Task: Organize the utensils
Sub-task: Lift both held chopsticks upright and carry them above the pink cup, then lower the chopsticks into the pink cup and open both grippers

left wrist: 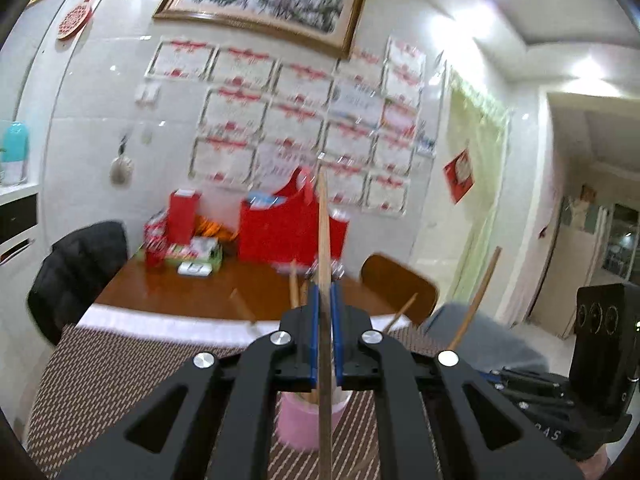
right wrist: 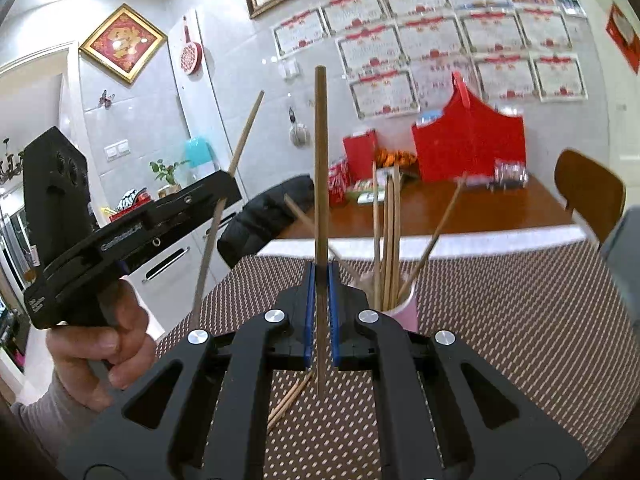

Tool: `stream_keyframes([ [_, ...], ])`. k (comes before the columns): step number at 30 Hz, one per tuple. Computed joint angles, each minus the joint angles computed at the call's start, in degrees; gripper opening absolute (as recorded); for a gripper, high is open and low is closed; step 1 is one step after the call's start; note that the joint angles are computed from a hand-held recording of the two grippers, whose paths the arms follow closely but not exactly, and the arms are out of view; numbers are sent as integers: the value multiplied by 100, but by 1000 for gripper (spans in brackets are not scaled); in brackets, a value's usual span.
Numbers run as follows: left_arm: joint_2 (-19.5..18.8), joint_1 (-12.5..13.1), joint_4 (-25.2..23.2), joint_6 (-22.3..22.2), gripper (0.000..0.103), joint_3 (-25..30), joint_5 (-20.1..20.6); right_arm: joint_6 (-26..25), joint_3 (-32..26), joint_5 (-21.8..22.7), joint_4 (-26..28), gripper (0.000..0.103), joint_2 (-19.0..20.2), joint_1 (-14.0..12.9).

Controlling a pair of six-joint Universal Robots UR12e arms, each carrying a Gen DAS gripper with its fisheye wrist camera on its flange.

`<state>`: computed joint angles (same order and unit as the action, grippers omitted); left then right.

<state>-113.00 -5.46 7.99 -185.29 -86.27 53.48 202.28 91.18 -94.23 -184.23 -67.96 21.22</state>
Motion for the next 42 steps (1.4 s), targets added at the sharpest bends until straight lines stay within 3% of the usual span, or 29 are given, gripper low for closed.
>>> stream_keyframes([
  [8, -550, -175, 471, -769, 6, 884, -11, -379, -327, -173, 25, 6, -20, -151],
  [12, -803, -279, 666, -917, 6, 1205, 157, -429, -501, -196, 80, 6, 42, -229],
  [24, -1446, -509, 555, -800, 6, 1758, 650, -392, -833, -24, 423, 6, 345, -404],
  [34, -1598, -562, 375, -622, 6, 1687, 771, -419, -919, 128, 796, 7, 474, -455],
  [36, -1560, -565, 302, -479, 17, 1606, 850, -371, -935, 165, 945, 8, 486, -469],
  [37, -1518, -558, 270, -378, 37, 1538, 881, -294, -927, 188, 1009, 14, 477, -478],
  [38, -1486, -554, 288, -332, 54, 1485, 904, -216, -902, 203, 1009, 45, 461, -484],
  [39, -1429, -552, 359, -300, 61, 1393, 1012, -139, -865, 90, 953, 63, 437, -465],
  [40, -1364, -543, 436, -262, 76, 1297, 1111, -87, -826, -62, 825, 89, 421, -448],
  [42, -1270, -520, 566, -244, 83, 1166, 1176, -4, -677, -63, 317, 95, 359, -448],
])
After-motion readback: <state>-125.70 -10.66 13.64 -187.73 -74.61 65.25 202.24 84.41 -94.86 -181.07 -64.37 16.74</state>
